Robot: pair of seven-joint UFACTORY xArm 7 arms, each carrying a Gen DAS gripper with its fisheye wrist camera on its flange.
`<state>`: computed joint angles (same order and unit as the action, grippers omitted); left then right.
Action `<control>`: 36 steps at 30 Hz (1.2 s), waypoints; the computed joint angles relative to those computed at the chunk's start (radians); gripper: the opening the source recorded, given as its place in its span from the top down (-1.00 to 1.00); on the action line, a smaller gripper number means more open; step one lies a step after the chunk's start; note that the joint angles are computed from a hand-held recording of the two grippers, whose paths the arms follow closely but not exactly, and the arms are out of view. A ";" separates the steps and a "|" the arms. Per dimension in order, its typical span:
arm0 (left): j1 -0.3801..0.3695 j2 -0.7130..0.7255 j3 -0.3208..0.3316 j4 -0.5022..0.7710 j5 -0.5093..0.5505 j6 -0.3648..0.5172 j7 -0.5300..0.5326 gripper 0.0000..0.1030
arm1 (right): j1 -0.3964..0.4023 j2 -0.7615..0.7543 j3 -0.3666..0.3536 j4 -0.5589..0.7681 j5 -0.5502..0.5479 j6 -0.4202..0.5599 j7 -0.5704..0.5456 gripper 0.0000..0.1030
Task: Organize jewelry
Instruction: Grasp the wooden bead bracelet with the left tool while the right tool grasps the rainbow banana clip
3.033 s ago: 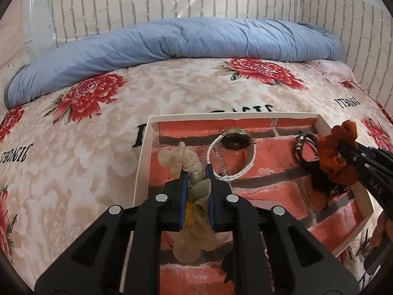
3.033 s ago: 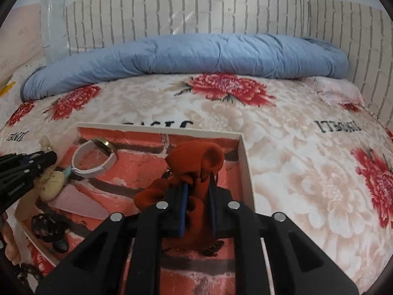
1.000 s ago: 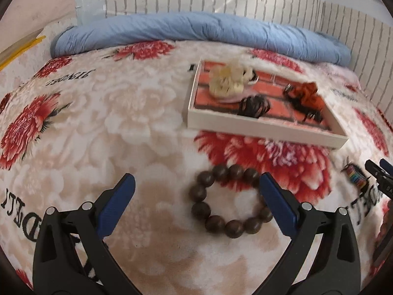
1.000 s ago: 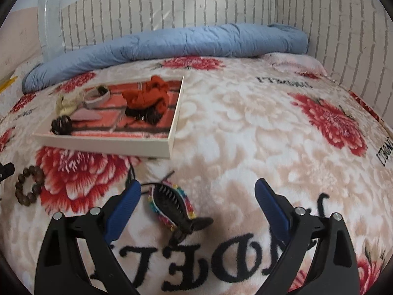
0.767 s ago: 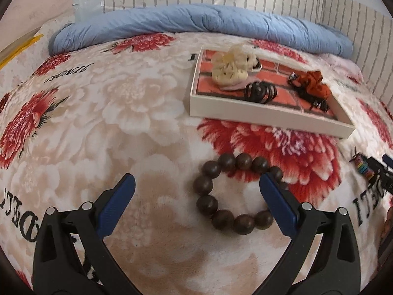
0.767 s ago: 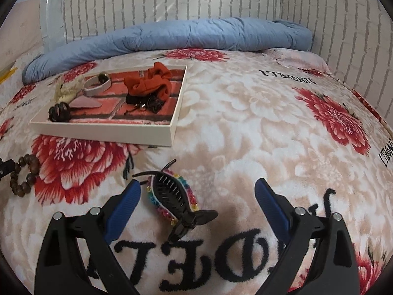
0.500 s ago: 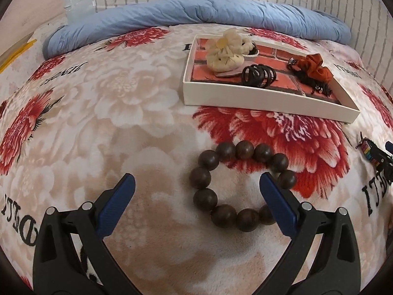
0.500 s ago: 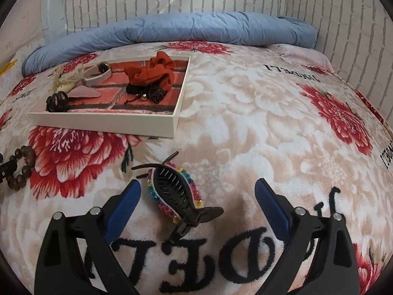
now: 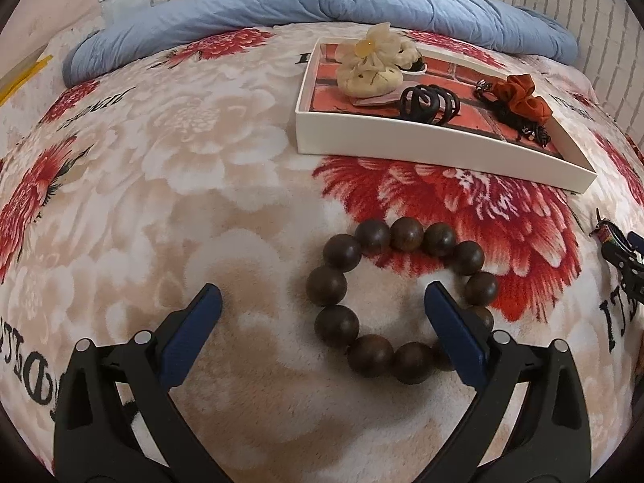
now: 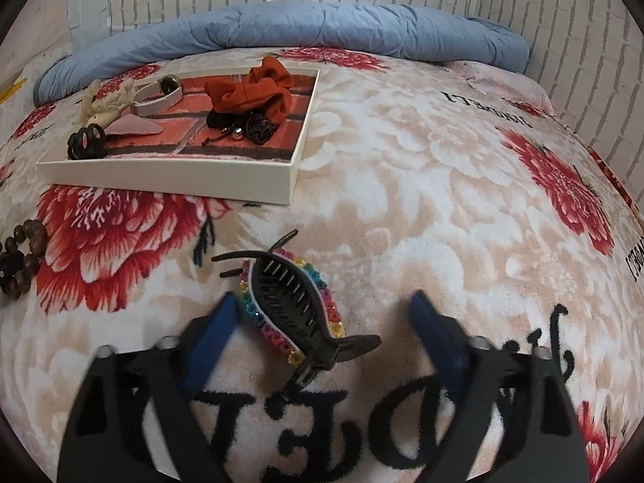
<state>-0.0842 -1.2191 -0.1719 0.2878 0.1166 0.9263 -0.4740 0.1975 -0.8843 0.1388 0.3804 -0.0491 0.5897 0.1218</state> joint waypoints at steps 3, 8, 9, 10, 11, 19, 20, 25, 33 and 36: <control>-0.001 0.013 0.003 0.002 0.001 -0.006 0.005 -0.78 | 0.002 0.005 0.002 0.002 -0.001 0.002 0.001 -0.46; -0.002 0.051 0.012 0.009 0.008 -0.035 0.027 -0.69 | 0.006 0.027 -0.010 0.012 0.008 -0.004 -0.004 -0.36; -0.001 0.057 0.017 0.010 0.007 -0.041 0.031 -0.67 | 0.006 0.035 -0.012 0.016 0.011 -0.008 -0.005 -0.31; 0.000 0.060 0.021 0.010 0.005 -0.046 0.035 -0.64 | 0.006 0.039 -0.014 0.018 0.013 -0.011 -0.005 -0.26; 0.001 0.058 0.023 0.008 0.003 -0.049 0.036 -0.58 | 0.006 0.039 -0.016 0.018 0.015 -0.012 -0.006 -0.24; 0.005 0.030 0.013 0.002 0.010 -0.053 0.046 0.19 | 0.004 0.014 -0.032 0.002 0.034 -0.026 -0.001 0.26; 0.006 0.026 0.010 0.002 0.011 -0.052 0.046 0.26 | 0.005 0.012 -0.036 0.001 0.038 -0.026 -0.003 0.27; 0.000 0.009 0.011 -0.005 0.006 -0.053 0.051 0.54 | -0.001 -0.012 -0.029 -0.010 0.038 -0.040 0.000 0.27; 0.001 -0.005 0.016 -0.012 -0.003 -0.059 0.053 0.55 | -0.002 -0.020 -0.033 -0.016 0.042 -0.048 -0.006 0.27; -0.005 -0.021 0.015 -0.014 -0.007 -0.067 0.055 0.58 | -0.003 -0.031 -0.031 -0.013 0.041 -0.043 -0.006 0.27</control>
<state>-0.0892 -1.2403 -0.1564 0.2740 0.1098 0.8590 -0.4187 0.1941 -0.9149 0.1082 0.3673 -0.0081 0.5471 0.1160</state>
